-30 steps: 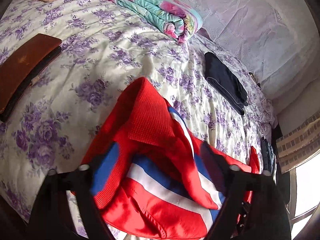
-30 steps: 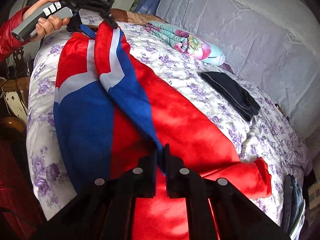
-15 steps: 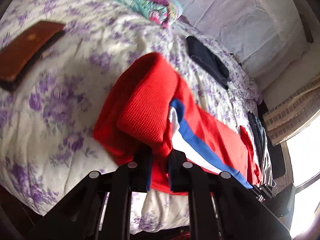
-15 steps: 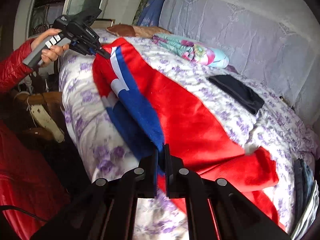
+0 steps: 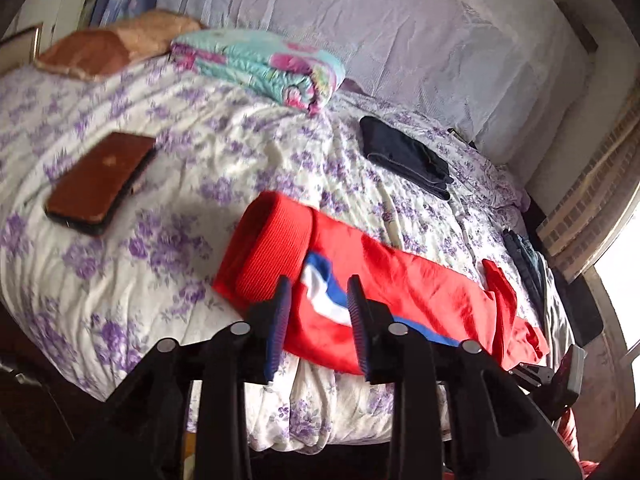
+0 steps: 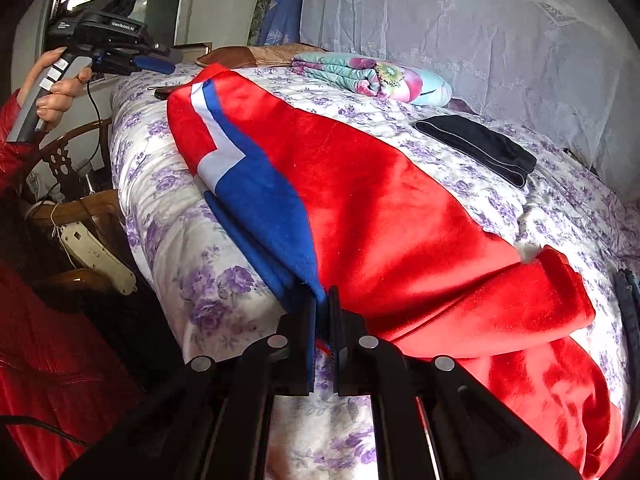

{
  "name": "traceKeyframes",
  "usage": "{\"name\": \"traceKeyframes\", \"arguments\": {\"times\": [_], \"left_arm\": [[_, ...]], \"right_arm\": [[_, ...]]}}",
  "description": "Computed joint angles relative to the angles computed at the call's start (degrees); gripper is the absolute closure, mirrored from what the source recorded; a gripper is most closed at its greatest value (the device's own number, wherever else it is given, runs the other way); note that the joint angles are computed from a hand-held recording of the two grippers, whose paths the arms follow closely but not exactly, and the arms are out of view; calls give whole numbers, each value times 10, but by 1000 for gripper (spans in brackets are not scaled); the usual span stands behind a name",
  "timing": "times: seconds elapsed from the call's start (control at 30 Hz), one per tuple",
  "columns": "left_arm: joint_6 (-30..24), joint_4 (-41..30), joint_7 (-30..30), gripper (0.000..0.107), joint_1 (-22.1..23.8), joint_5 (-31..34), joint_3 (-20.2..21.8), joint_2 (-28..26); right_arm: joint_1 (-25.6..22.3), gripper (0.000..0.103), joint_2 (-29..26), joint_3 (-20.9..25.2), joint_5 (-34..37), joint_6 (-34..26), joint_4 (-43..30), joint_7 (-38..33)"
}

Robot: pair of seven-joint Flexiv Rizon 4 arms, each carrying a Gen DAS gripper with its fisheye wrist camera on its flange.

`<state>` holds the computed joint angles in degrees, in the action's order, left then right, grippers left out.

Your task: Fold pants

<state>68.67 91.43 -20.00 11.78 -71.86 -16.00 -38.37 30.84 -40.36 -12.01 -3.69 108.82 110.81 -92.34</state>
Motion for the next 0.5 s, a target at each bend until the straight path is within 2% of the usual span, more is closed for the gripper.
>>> {"name": "traceKeyframes", "arguments": {"times": [0.03,0.07,0.1,0.13,0.17,0.23,0.27,0.3,0.33,0.37,0.4,0.47,0.5], "left_arm": [[21,7,13,61,13,-3,-25,6],[19,9,10,58,32,0,-48,10],[-1,7,7,57,38,-3,-53,11],[-35,-5,4,55,31,-2,-39,5],[-74,-27,-18,55,9,13,-7,-6],[-127,-85,-57,50,-57,39,76,-46],[-136,-111,-81,47,-75,70,96,-71],[-137,-149,-125,42,-81,137,104,-107],[-116,-173,-172,45,-79,189,94,-139],[-90,-179,-181,51,-81,205,89,-155],[-30,-166,-153,56,-99,205,97,-155],[39,-120,-80,36,-93,210,59,-137],[73,-99,-60,31,-67,231,14,-134]], "right_arm": [[0,96,-1,0,1,2,0,1],[1,96,-2,0,4,4,0,2],[0,96,-2,0,6,6,0,3],[-1,96,-3,2,6,7,-1,3],[-1,96,-4,2,7,8,-2,4],[2,96,-4,0,11,10,-1,5],[3,96,-5,-1,14,12,-1,5],[6,96,-5,-3,16,13,0,6],[11,96,-4,-7,20,13,1,5],[13,95,-2,-9,20,12,4,4],[9,92,5,-5,16,2,6,3],[-23,90,30,29,-4,-16,13,5],[-44,90,41,49,-12,-9,17,8]]}}
